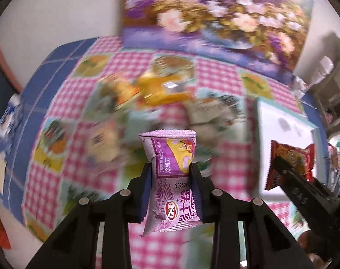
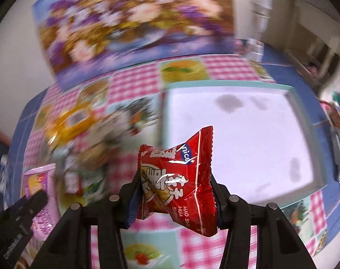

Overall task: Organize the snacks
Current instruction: 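Carry both packs over the white tray and open both tools to drop them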

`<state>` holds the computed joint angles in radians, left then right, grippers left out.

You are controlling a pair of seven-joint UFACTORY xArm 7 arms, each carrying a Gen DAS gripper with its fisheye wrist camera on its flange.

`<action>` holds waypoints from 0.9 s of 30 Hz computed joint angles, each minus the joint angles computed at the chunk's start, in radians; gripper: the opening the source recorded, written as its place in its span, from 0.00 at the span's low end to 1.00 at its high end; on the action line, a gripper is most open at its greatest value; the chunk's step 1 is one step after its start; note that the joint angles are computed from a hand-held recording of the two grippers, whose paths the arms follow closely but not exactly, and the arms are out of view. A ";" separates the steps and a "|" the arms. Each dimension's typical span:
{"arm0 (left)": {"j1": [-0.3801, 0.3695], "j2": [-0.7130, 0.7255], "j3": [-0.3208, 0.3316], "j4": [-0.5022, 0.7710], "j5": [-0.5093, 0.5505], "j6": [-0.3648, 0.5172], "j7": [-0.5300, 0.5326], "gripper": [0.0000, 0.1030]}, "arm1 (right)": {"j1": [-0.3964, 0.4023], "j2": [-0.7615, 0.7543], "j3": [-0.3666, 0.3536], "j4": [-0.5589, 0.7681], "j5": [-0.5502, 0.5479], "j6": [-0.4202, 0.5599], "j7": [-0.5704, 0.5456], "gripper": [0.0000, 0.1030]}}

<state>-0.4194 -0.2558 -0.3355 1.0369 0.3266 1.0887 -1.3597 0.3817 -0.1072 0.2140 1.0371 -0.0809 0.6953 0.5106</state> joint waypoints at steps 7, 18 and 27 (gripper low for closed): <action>-0.023 0.237 0.037 0.239 0.065 -0.072 0.085 0.34 | -0.066 0.022 -0.033 0.004 -0.101 0.019 0.137 0.52; -0.151 0.581 0.151 0.580 0.048 -0.122 0.224 0.34 | -0.150 0.094 -0.094 0.048 -0.207 0.054 0.261 0.52; -0.203 0.765 0.225 0.794 -0.003 -0.094 0.317 0.34 | -0.181 0.158 -0.127 0.088 -0.208 0.044 0.294 0.52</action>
